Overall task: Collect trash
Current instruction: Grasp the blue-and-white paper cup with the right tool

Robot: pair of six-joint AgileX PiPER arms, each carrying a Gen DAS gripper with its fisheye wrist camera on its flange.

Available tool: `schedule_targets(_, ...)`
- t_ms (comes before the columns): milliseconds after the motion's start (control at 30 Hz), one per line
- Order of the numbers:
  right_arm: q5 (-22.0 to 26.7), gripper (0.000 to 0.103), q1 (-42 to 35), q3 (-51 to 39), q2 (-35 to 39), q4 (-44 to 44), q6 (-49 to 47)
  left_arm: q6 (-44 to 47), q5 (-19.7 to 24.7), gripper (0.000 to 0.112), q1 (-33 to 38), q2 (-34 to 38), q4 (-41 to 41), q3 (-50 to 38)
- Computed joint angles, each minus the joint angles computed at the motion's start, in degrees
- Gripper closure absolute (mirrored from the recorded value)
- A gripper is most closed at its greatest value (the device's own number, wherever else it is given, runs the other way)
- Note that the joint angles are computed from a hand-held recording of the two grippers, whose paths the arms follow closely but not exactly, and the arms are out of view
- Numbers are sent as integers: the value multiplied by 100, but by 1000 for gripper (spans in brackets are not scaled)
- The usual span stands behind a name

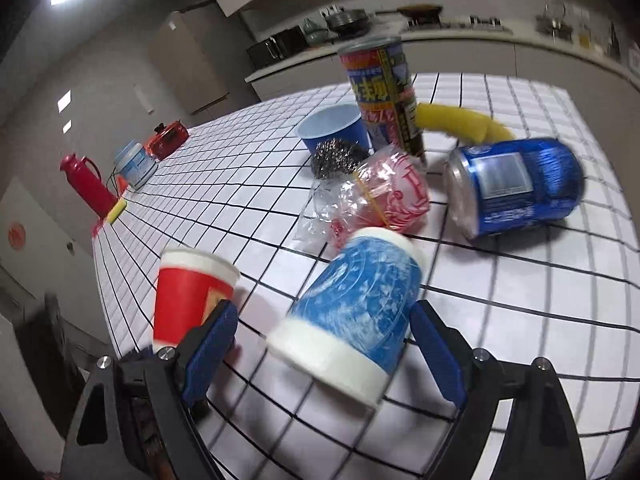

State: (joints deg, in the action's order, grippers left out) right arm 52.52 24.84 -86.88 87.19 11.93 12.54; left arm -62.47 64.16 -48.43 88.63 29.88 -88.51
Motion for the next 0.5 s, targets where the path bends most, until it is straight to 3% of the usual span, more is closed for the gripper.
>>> schedule_targets(33,144,14,-15,-117,106,57,-35,31,-1,55,4,8,-36,-10)
schedule_targets(100,357,24,-22,-220,166,52,-161,103,-4,55,-2,41,-96,-79)
schedule_targets(233,567,24,98,-245,41,-599,-51,122,-21,55,-103,117,-29,-206)
schedule_targets(367,1056,22,53,-815,545,-624,5,198,-112,55,-52,214,-132,-238)
schedule_targets(500,1038,24,106,-830,594,-713,-4,270,-102,55,-43,238,-155,-281)
